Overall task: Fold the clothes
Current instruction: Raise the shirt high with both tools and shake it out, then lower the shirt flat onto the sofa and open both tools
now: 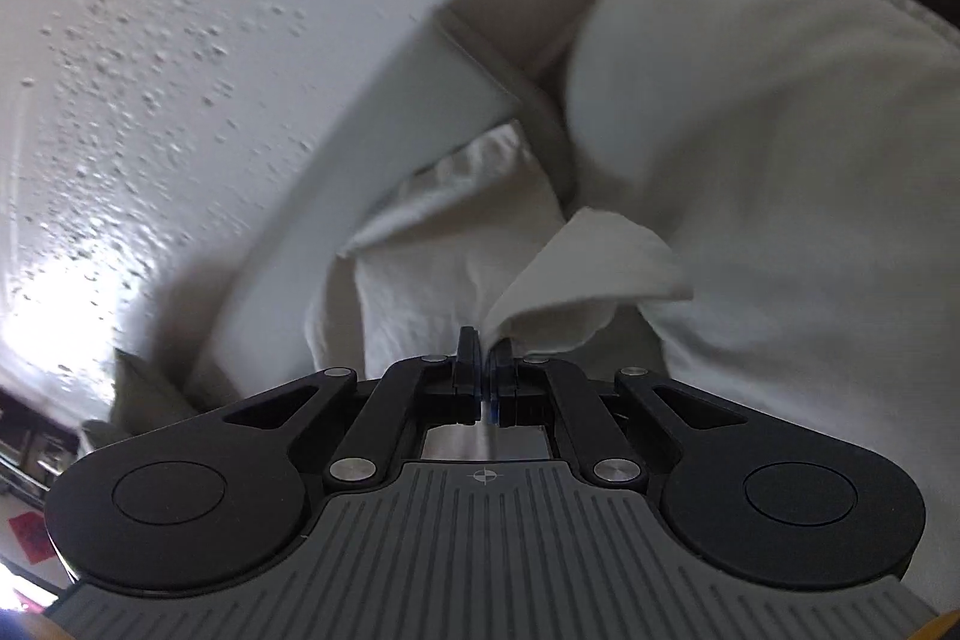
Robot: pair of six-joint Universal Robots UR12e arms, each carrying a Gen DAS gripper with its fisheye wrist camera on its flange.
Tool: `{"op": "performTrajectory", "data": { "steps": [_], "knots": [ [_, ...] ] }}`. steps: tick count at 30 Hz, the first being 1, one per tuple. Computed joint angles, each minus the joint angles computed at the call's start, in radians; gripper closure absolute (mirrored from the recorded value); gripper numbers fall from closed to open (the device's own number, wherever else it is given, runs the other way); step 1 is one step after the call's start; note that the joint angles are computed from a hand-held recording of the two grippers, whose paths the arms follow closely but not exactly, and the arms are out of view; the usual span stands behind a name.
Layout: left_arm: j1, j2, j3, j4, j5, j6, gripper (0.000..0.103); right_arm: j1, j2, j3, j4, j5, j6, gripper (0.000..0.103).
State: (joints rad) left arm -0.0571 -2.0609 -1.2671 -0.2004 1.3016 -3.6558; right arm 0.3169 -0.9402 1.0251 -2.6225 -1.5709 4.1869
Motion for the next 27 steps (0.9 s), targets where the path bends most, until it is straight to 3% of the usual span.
{"op": "performTrajectory", "data": {
  "steps": [4, 8, 17, 24, 27],
  "knots": [
    [0.008, 0.024, -0.094, -0.116, 0.003, -0.040, 0.103, 0.008, -0.018, 0.062, 0.097, 0.017, 0.037, 0.101],
    [0.013, 0.054, -0.141, -0.229, 0.007, -0.039, 0.103, 0.022, -0.046, 0.101, 0.156, -0.016, 0.031, 0.101],
    [0.011, 0.154, -0.210, -0.225, 0.015, 0.044, 0.103, 0.055, -0.126, 0.153, 0.157, -0.126, -0.016, 0.101],
    [-0.011, 0.231, -0.272, -0.349, 0.091, 0.135, 0.103, 0.078, -0.184, 0.235, 0.217, -0.172, -0.058, 0.102],
    [-0.021, 0.227, -0.276, -0.415, 0.125, 0.153, 0.103, 0.091, -0.177, 0.228, 0.285, -0.214, -0.099, 0.102]
  ]
}}
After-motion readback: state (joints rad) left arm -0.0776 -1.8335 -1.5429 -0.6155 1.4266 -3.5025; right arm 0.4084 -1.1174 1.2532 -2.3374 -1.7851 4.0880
